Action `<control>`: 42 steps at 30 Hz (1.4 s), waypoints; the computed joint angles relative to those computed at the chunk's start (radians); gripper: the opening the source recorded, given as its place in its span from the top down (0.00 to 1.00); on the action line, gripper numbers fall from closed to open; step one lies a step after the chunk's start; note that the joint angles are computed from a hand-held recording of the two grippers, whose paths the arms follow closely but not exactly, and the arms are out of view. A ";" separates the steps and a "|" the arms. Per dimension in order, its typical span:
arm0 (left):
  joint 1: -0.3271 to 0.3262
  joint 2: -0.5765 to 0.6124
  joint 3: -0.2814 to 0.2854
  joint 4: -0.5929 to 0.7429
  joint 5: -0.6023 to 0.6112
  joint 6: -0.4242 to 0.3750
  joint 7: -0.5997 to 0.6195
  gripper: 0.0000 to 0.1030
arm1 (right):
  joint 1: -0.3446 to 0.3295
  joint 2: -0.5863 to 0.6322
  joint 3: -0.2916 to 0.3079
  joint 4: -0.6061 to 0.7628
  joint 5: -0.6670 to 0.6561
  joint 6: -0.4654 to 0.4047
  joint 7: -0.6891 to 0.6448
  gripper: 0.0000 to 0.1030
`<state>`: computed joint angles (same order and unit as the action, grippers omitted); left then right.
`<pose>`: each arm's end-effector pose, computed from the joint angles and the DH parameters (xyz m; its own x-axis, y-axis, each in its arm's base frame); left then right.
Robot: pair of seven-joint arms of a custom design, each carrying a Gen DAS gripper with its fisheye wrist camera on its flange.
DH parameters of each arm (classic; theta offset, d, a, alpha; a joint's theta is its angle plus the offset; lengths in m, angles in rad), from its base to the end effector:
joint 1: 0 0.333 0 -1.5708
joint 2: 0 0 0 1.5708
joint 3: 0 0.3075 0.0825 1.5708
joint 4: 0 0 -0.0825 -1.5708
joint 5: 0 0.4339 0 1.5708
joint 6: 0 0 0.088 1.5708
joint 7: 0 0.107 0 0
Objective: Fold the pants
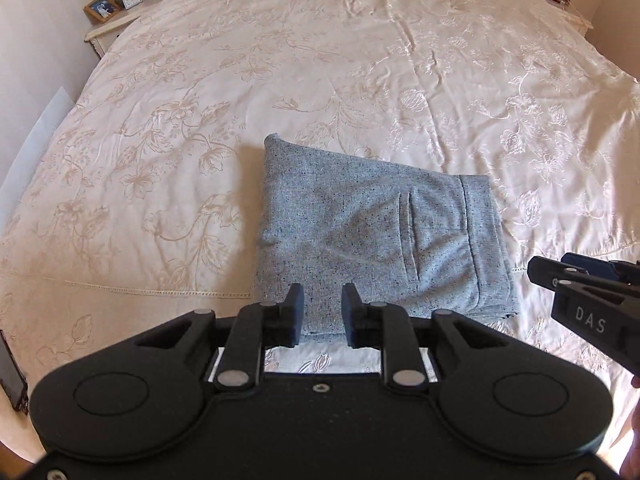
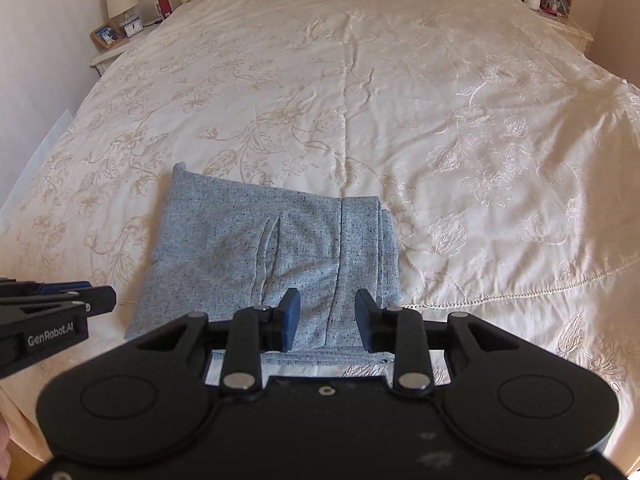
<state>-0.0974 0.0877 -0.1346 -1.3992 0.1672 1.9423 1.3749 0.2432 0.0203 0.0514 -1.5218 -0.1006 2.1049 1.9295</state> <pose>0.6463 -0.1364 0.6946 -0.0412 -0.9969 -0.0664 -0.8865 0.0671 -0.4578 0.6250 0.1843 0.6904 -0.0111 -0.9956 -0.0934 -0.8446 0.0593 -0.5321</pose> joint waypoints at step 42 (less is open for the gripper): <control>0.061 0.268 0.045 0.016 -0.116 0.248 0.215 0.48 | -0.171 0.305 0.003 0.032 0.297 0.201 -0.228 0.57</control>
<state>-0.0366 0.3555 -0.0892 -1.3837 0.0511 2.1901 1.5901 0.0726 0.3255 0.0547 -1.4895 0.1964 2.3060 1.7015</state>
